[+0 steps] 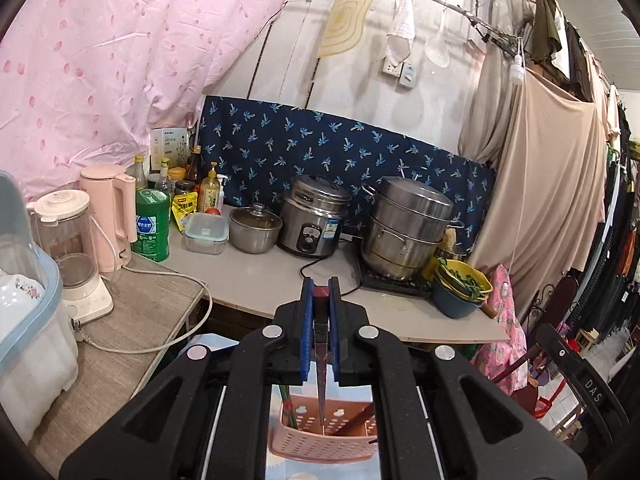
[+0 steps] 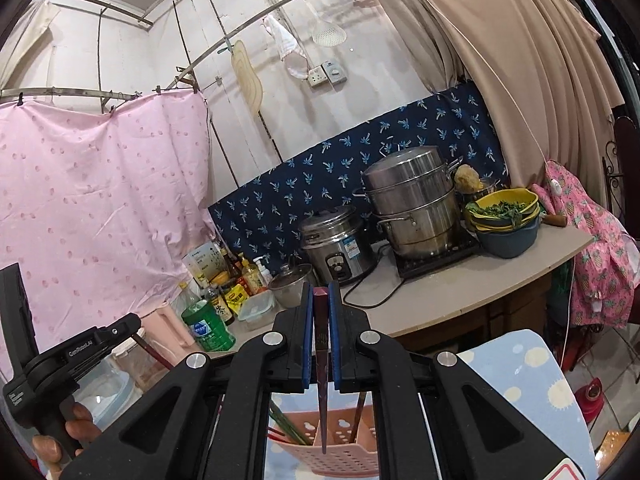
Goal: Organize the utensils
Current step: 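Lower the chopsticks into the pink basket and open both tools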
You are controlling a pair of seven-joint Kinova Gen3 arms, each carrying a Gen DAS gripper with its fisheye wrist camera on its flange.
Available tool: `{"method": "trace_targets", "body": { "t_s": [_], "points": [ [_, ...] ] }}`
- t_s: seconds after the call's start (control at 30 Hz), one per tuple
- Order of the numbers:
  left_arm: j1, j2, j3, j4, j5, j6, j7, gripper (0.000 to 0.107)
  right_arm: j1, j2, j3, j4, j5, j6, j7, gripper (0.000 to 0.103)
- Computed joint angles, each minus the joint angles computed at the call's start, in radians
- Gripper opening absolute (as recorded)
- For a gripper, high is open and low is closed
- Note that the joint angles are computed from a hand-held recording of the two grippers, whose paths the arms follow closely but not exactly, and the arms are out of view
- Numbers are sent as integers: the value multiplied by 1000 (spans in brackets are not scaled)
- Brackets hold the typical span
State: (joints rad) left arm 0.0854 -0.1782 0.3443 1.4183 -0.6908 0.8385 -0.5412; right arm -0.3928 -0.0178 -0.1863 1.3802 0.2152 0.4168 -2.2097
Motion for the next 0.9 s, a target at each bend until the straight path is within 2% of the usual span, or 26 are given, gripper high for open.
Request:
{"method": "trace_targets", "body": {
  "t_s": [0.37, 0.63, 0.8, 0.87, 0.9],
  "points": [
    [43, 62, -77, 36, 30, -39, -4, 7, -40, 104, 45, -45, 7, 25, -14, 7],
    [59, 75, -123, 73, 107, -63, -44, 7, -61, 157, 52, -55, -50, 62, 57, 7],
    [63, 83, -124, 89, 114, -60, -46, 7, -57, 180, 45, -64, -106, 89, 122, 7],
    [67, 87, -123, 90, 109, -49, -43, 12, -60, 186, 46, -71, -120, 102, 145, 10],
    [69, 88, -127, 87, 117, -44, -50, 23, -68, 184, 52, -68, -111, 102, 140, 11]
  ]
}}
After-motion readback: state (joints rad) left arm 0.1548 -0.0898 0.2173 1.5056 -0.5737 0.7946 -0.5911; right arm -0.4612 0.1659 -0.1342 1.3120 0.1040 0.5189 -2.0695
